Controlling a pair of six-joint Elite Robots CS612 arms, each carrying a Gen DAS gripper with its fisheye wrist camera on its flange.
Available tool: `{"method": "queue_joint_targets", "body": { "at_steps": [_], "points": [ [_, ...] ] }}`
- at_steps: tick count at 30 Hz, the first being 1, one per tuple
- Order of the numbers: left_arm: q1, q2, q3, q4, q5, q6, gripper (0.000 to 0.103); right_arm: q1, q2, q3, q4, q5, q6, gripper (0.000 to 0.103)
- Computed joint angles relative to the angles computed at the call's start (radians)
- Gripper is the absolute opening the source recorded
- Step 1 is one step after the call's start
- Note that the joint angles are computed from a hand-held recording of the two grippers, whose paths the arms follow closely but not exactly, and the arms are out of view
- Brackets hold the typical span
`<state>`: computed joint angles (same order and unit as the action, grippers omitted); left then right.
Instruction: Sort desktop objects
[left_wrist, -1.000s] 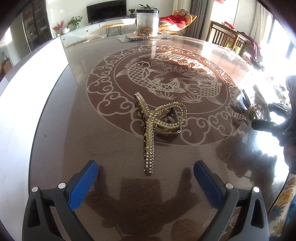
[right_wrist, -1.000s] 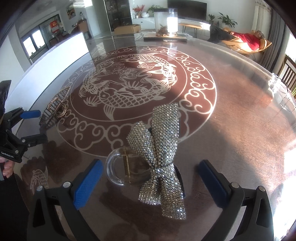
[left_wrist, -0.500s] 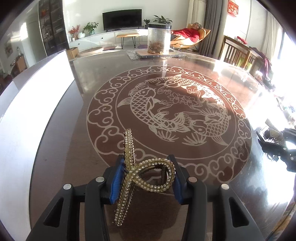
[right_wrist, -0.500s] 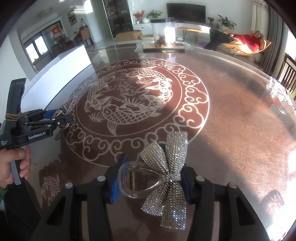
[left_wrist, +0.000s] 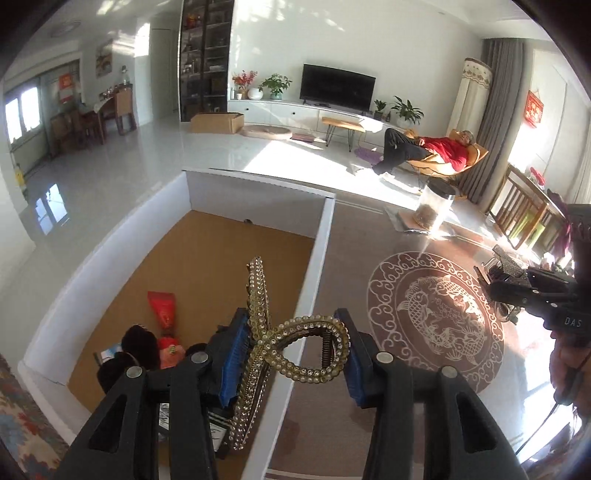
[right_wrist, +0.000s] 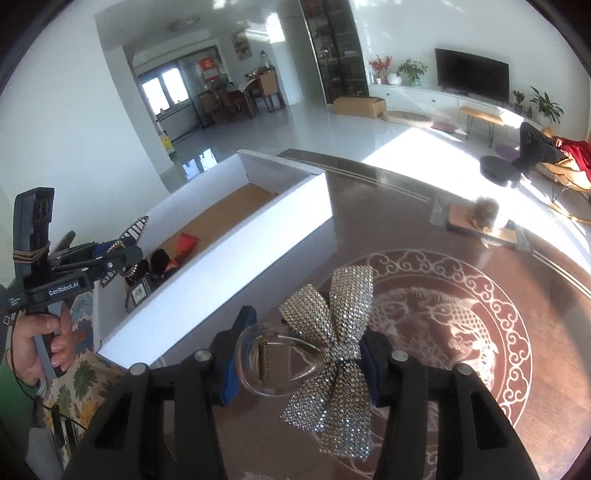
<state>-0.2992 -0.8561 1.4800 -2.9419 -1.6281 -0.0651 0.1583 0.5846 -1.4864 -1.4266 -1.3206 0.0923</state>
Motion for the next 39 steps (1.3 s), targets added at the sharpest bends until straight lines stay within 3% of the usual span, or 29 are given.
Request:
{"method": "queue_joint_targets", "body": {
  "at_steps": [3,6,12,14,15,16,19,23,28,30,34,37,39],
  "points": [
    [0.028,0.033,-0.048,0.097,0.085,-0.028,0.046,0.041,-0.09,0.201,-0.138,0.08,-0.01,0.051],
    [0.051,0.071,-0.083,0.182,0.102,-0.077,0.046,0.079,-0.186,0.429,-0.226,0.146,-0.035,0.051],
    [0.074,0.099,-0.095,0.233,0.092,-0.144,0.047,0.14,-0.339,0.819,-0.255,0.148,-0.129,0.052],
    [0.072,0.097,-0.095,0.255,0.109,-0.147,0.051,0.149,-0.384,0.921,-0.241,0.138,-0.137,0.067],
    [0.073,0.094,-0.091,0.256,0.112,-0.151,0.064,0.151,-0.396,0.95,-0.248,0.131,-0.13,0.094],
    [0.073,0.088,-0.081,0.239,0.116,-0.157,0.079,0.151,-0.395,0.946,-0.25,0.129,-0.124,0.103],
    [0.07,0.064,-0.044,0.174,0.138,-0.181,0.102,0.152,-0.399,0.926,-0.246,0.083,-0.133,0.103],
    [0.059,0.03,-0.016,0.172,0.211,-0.26,0.103,0.158,-0.405,0.872,-0.17,-0.036,-0.202,0.103],
    [0.05,0.006,0.003,0.199,0.255,-0.372,0.103,0.168,-0.353,0.744,-0.102,-0.173,-0.299,0.103],
    [0.045,-0.005,0.019,0.19,0.249,-0.377,0.103,0.168,-0.331,0.699,-0.086,-0.19,-0.32,0.103],
    [0.055,-0.011,0.018,0.199,0.157,-0.443,0.103,0.173,-0.312,0.665,-0.096,-0.21,-0.353,0.103],
    [0.041,-0.02,0.044,0.134,0.228,-0.469,0.103,0.18,-0.309,0.664,-0.127,-0.227,-0.382,0.103],
    [0.041,-0.021,0.051,0.118,0.221,-0.471,0.103,0.182,-0.307,0.664,-0.142,-0.226,-0.384,0.103]
  ]
}}
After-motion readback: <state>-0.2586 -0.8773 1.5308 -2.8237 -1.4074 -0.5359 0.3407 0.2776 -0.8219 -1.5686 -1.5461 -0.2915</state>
